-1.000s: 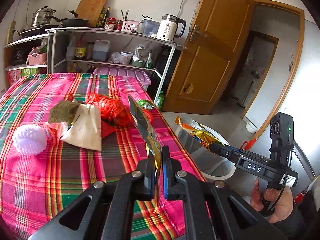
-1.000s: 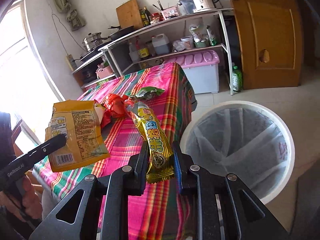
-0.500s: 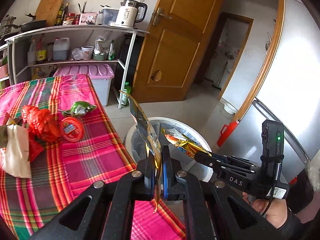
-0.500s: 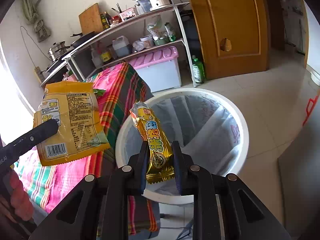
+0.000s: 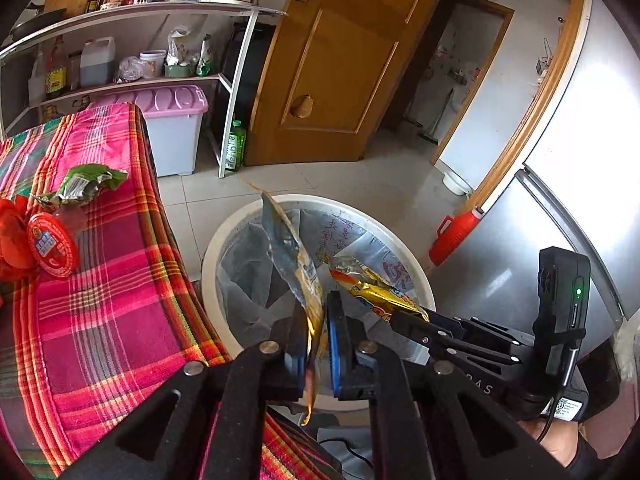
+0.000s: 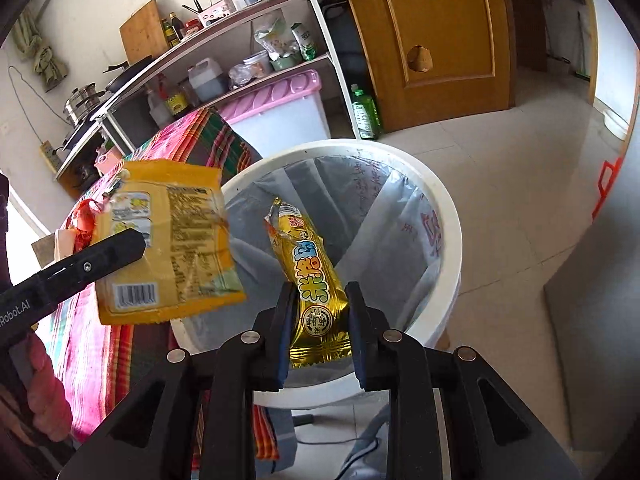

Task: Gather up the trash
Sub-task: 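Carry both held wrappers over the white bin and open both tools, then move both tools back over the table toward the white foam net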

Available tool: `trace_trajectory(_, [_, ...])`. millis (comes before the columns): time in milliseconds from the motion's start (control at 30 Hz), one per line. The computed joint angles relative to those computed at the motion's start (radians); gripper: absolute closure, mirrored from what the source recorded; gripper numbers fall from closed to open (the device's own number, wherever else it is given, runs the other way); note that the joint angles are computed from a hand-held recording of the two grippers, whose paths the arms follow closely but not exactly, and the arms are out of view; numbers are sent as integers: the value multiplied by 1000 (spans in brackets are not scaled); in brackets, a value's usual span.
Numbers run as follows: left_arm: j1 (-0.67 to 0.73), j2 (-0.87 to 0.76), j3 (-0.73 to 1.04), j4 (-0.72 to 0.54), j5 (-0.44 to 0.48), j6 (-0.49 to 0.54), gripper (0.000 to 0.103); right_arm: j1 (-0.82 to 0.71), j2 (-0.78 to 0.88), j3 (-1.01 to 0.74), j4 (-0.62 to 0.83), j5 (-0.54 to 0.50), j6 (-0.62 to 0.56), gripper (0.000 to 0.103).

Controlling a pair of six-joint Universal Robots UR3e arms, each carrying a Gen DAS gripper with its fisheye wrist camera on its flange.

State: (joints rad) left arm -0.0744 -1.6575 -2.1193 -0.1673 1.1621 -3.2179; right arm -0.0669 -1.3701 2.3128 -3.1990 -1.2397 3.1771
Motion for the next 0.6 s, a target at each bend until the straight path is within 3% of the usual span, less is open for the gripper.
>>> trace_trajectory(67, [9, -14, 0, 4, -10, -6, 77, 3, 14, -12, 2, 1, 0, 73])
trace_trajectory(133, [12, -16, -5, 9, -13, -11, 75, 0, 17, -6, -8, 6, 2, 59])
trace_trajectory(167, [13, -12, -10, 9, -13, -13, 75, 1, 19, -6, -15, 5, 4, 57])
trace_trajectory(600, [94, 164, -159, 48, -37, 13, 72, 68, -84, 30, -42, -59, 27, 57])
